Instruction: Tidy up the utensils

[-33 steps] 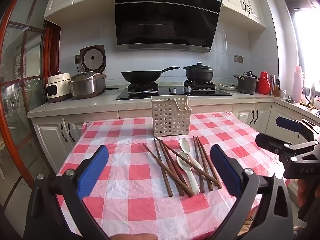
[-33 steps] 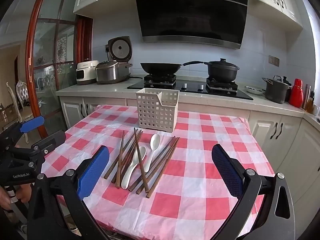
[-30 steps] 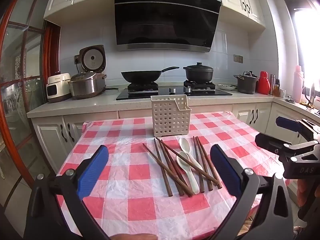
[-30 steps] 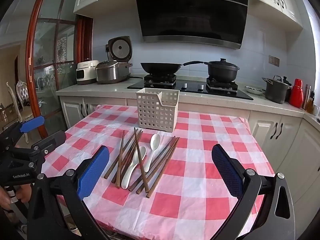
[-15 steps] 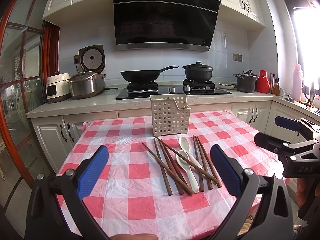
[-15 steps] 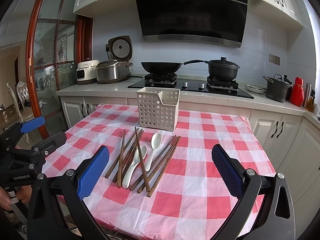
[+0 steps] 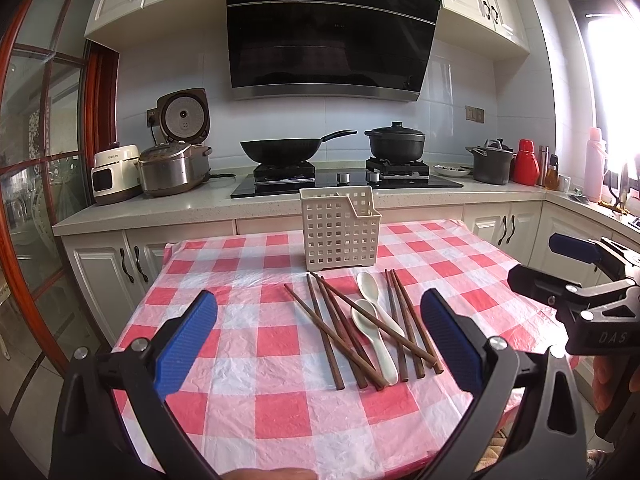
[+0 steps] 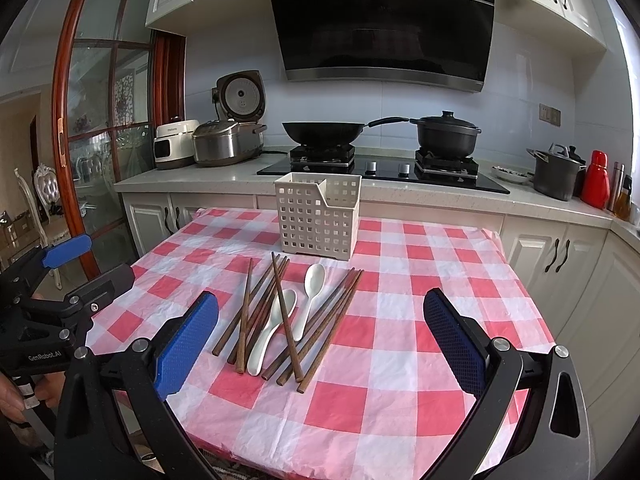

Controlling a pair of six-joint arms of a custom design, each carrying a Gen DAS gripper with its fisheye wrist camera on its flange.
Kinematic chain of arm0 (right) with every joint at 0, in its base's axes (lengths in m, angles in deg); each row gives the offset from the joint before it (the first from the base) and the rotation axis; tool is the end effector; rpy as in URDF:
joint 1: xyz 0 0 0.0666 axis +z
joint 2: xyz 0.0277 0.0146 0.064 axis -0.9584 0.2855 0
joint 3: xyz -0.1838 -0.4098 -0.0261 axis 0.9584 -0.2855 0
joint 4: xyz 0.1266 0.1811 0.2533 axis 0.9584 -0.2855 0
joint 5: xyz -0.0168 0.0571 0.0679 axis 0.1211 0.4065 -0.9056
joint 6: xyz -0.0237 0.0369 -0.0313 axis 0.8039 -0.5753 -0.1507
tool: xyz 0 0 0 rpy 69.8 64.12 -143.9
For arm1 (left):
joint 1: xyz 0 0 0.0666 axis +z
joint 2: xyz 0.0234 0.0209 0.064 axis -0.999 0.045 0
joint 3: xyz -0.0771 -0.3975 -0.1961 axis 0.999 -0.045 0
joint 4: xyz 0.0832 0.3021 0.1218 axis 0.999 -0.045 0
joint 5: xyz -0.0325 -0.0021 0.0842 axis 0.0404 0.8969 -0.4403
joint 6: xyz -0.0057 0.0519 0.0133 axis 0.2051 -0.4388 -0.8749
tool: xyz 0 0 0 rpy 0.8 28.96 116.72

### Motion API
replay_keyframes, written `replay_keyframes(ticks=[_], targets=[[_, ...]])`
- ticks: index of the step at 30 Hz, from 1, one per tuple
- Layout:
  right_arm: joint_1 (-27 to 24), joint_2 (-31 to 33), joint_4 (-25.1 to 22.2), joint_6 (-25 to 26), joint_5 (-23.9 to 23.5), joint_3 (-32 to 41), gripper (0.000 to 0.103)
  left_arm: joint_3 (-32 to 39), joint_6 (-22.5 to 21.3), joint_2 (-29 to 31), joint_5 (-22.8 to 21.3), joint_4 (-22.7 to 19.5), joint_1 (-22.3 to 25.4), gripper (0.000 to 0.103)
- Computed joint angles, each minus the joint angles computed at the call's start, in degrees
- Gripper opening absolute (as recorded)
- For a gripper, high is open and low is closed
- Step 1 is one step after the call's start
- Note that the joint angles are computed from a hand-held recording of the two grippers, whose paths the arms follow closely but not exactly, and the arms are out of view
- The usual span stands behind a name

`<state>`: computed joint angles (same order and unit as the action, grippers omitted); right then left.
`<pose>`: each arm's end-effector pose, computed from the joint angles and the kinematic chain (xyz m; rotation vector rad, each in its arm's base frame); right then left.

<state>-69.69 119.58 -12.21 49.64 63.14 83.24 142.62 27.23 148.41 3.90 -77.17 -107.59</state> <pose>0.6367 0.0447 0.5668 -0.1589 1.9737 0.1295 0.6399 -0.2295 0.5620 0.2074 1.8895 -0.1019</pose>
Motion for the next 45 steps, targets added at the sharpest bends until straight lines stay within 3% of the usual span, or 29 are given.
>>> replay_keyframes(ticks=[45], targets=[[-0.01,0.11,-1.11,-0.64,-0.58,0.92,0.096,-1.4,-0.02,-0.33,-0.15,0.89,-0.31,0.098]])
